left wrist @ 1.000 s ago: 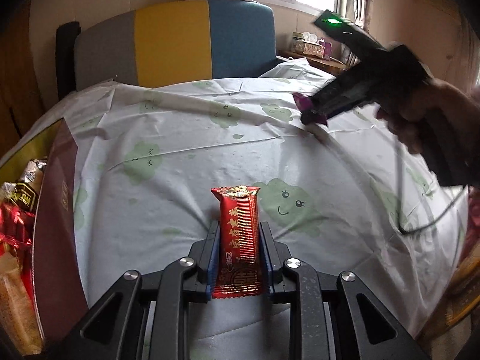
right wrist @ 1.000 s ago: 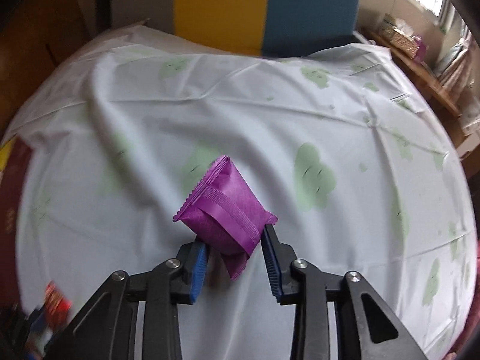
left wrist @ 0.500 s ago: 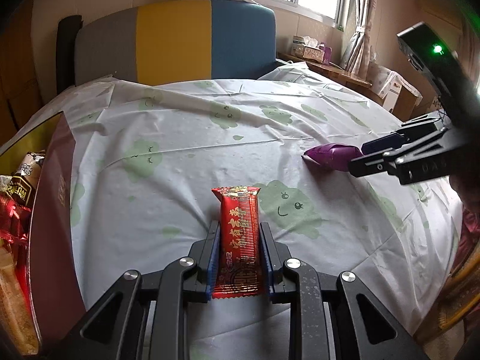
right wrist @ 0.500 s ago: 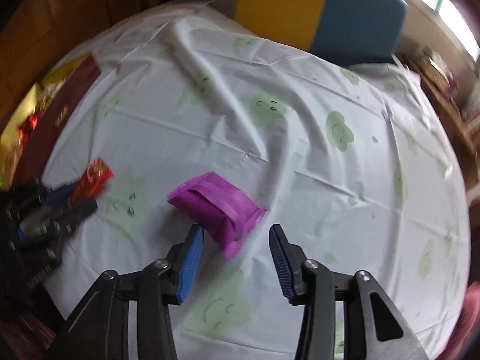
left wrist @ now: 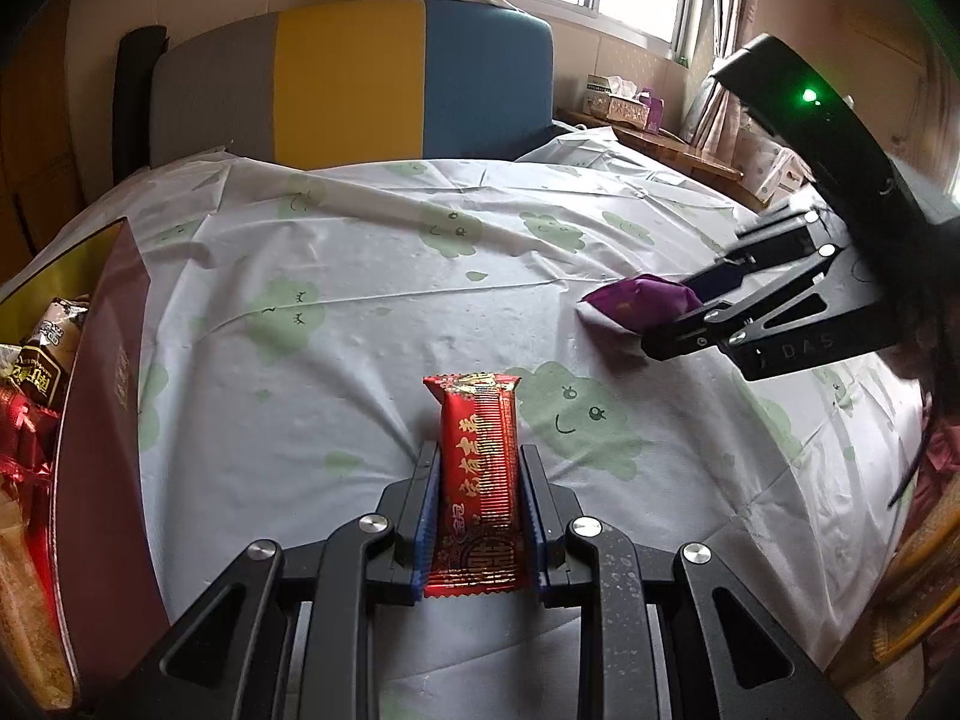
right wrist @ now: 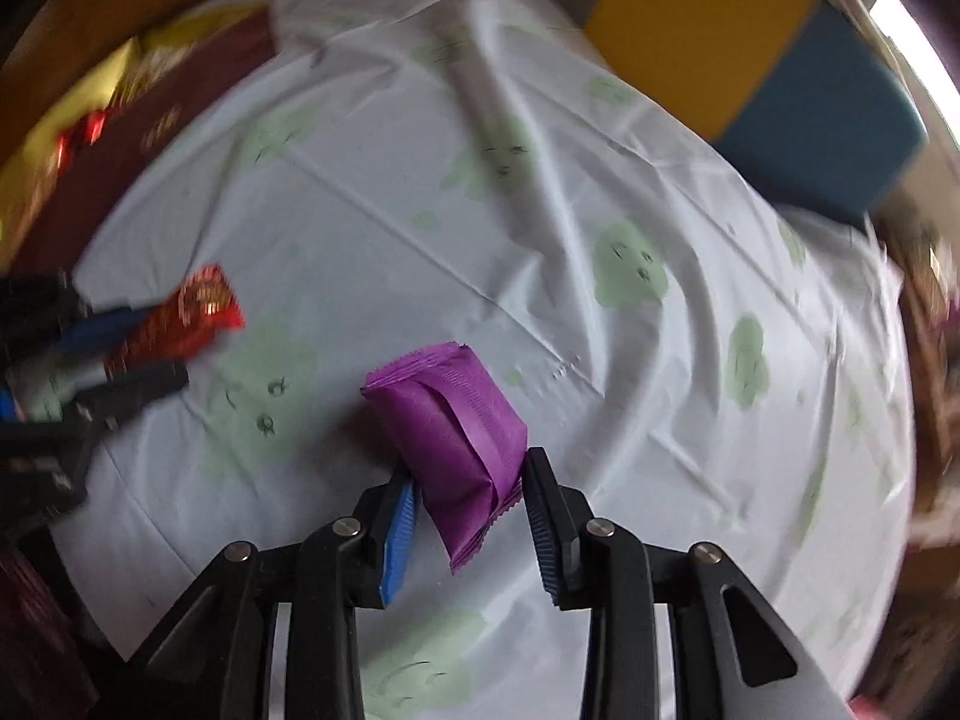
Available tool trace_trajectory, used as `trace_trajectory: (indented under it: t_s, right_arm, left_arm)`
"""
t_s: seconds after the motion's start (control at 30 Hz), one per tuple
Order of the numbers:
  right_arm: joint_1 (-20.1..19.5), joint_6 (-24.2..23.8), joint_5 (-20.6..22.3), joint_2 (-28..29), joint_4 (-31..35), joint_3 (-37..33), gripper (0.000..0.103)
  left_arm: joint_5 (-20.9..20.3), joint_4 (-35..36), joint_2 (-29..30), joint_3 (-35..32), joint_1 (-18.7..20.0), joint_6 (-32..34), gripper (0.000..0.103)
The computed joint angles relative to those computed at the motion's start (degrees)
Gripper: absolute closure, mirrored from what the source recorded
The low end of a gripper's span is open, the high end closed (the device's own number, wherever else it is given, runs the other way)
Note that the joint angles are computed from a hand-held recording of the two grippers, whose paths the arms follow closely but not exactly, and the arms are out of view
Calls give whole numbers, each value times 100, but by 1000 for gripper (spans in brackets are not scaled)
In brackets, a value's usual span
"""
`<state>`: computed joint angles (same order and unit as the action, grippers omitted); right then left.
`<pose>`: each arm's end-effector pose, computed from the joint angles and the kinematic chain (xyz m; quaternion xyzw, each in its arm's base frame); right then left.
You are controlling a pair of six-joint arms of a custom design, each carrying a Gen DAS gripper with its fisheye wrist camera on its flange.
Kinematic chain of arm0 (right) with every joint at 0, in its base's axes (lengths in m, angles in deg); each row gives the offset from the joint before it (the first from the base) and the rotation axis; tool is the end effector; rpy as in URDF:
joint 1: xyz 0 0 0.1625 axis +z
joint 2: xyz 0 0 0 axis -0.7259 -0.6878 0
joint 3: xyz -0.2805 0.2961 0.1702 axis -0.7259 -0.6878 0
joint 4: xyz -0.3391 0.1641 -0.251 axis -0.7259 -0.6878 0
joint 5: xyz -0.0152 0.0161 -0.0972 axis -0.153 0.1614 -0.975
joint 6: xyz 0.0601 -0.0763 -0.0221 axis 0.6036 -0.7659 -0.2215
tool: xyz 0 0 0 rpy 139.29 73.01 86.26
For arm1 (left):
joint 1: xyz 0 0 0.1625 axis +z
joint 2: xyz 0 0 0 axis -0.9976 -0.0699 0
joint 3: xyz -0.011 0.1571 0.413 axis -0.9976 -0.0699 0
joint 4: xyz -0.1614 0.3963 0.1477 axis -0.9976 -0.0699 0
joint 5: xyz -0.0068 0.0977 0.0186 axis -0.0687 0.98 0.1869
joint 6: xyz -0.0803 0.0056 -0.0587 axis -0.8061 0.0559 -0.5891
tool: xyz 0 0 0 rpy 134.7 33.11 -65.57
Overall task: Organize snacks
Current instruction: 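Lift the red bar with the left gripper while the right gripper lifts the purple candy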
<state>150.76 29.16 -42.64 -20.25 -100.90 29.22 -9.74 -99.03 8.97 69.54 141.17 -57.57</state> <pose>0.2543 -0.7085 0.1095 0.4526 -0.8237 0.0226 0.3409 -0.1591 -0.5819 0.1668 0.1977 0.8782 -0.3380 0.2746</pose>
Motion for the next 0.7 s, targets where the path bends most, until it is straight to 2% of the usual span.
trace_trajectory:
  t_s: [0.13, 0.23, 0.3, 0.37, 0.43, 0.53, 0.7]
  right_arm:
    - [-49, 668, 176, -296, -270, 428, 69]
    - [-112, 1309, 495, -585, -394, 817, 69]
    - [-154, 1437, 565, -649, -787, 1066, 68]
    - [-223, 1745, 704, -679, -901, 1173, 66]
    - [-289, 1806, 936, -777, -1149, 1339, 64]
    - [-364, 1799, 1098, -873, -1072, 1364, 63]
    - [-291, 1396, 881, -812, -655, 1163, 60]
  left_arm:
    - [-6, -3, -1, -1, 7, 2, 78]
    - [20, 6, 11, -7, 0, -29, 78]
    - [34, 70, 9, -26, -3, -110, 78]
    - [21, 231, -18, -65, 2, -243, 78]
    - [-114, 472, -98, -119, 43, -460, 78]
    - [-441, 701, -231, -169, 151, -693, 78]
    - [-469, 928, -294, -185, 131, -682, 77]
